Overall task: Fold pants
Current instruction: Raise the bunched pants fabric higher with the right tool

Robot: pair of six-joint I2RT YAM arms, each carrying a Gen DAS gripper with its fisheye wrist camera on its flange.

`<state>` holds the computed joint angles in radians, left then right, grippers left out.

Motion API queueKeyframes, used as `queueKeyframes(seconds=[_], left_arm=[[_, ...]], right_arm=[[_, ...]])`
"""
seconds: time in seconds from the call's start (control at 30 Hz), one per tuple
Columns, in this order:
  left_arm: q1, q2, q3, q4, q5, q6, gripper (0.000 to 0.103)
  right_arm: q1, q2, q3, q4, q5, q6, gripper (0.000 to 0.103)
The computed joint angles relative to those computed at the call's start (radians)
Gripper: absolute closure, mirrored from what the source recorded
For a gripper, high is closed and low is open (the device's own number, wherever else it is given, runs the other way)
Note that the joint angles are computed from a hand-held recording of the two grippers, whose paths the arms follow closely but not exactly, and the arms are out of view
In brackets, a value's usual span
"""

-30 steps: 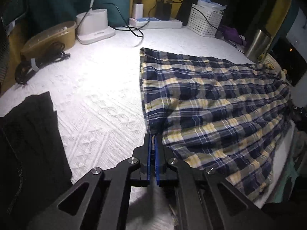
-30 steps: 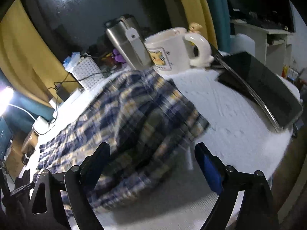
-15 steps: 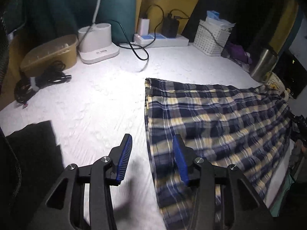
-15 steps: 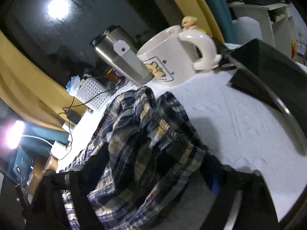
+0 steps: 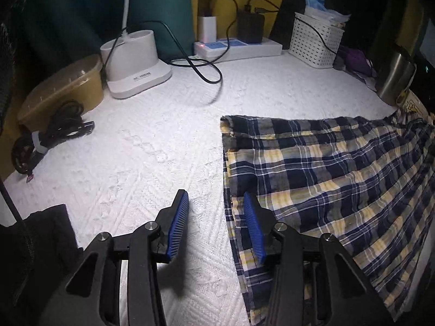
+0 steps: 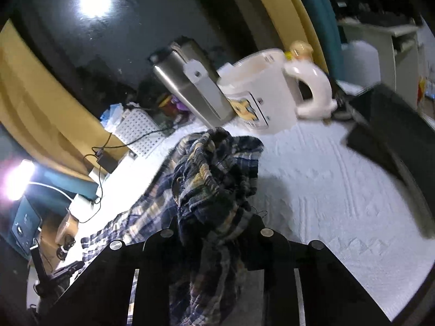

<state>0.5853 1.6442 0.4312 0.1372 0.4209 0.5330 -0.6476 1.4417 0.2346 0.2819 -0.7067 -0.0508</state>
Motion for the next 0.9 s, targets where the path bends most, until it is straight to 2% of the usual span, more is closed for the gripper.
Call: queueKeyframes(seconds=[0.23, 0.33, 0.4, 0.43, 0.5, 0.57, 0.63, 0.7, 0.9], left_arm=[[0.092, -0.110, -0.023, -0.138, 0.138, 0.087, 0.061], [0.103, -0.087, -0.018, -0.184, 0.189, 0.156, 0.061], [0.085, -0.044, -0.021, -0.170, 0.166, 0.183, 0.060], [0.062, -0.007, -0.028, -0.124, 0.118, 0.167, 0.061], [0.075, -0.019, -0.051, -0.085, 0.130, 0.169, 0.060], [0.088, -0.035, -0.025, -0.157, 0.139, 0.165, 0.060], [0.145, -0.063, -0.002, -0.241, 0.209, 0.206, 0.060], [0.186, -0.083, 0.002, -0.280, 0.237, 0.244, 0.060], [0.360, -0.092, 0.058, -0.469, 0.318, 0.434, 0.060]], right_arm=[[0.052, -0.321, -0.027, -0.197, 0.021, 0.016, 0.076], [0.093, -0.468, -0.028, -0.298, 0.034, 0.038, 0.076], [0.140, -0.574, -0.024, -0.371, 0.056, 0.064, 0.076], [0.169, -0.616, -0.024, -0.394, 0.073, 0.080, 0.076], [0.236, -0.716, -0.014, -0.466, 0.113, 0.109, 0.076], [0.290, -0.797, -0.001, -0.533, 0.147, 0.128, 0.076], [0.363, -0.866, 0.012, -0.583, 0.198, 0.162, 0.076], [0.441, -0.914, 0.022, -0.616, 0.257, 0.197, 0.076], [0.714, -0.968, 0.047, -0.652, 0.458, 0.306, 0.076]])
